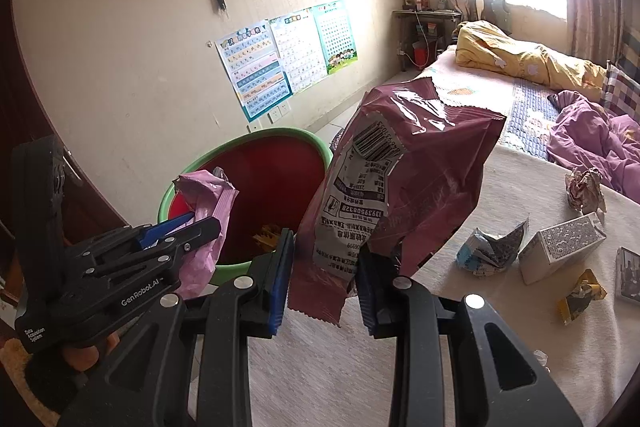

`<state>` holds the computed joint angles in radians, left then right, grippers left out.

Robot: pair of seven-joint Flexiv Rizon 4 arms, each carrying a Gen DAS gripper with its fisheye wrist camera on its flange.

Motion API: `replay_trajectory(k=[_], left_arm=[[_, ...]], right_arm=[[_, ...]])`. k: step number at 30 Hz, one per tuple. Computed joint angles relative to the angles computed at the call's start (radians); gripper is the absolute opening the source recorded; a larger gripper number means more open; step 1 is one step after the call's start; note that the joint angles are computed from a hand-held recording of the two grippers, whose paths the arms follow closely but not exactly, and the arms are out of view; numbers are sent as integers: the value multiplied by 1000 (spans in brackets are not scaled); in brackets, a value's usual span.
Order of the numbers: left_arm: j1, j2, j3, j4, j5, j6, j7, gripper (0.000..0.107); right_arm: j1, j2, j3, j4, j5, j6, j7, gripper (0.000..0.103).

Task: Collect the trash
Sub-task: 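Carry the pink wrapper and maroon bag with both grippers over the red bin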

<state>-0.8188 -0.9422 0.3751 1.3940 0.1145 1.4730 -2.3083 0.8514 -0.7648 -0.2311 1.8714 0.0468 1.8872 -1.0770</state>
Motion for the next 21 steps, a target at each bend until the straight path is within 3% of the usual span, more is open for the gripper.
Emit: replay_trajectory(k=[21], left_arm=[[79,-15,-82,-12,-52,34,143,27]], right_arm=[[33,-30,-39,-39,-7,-34,52,29]])
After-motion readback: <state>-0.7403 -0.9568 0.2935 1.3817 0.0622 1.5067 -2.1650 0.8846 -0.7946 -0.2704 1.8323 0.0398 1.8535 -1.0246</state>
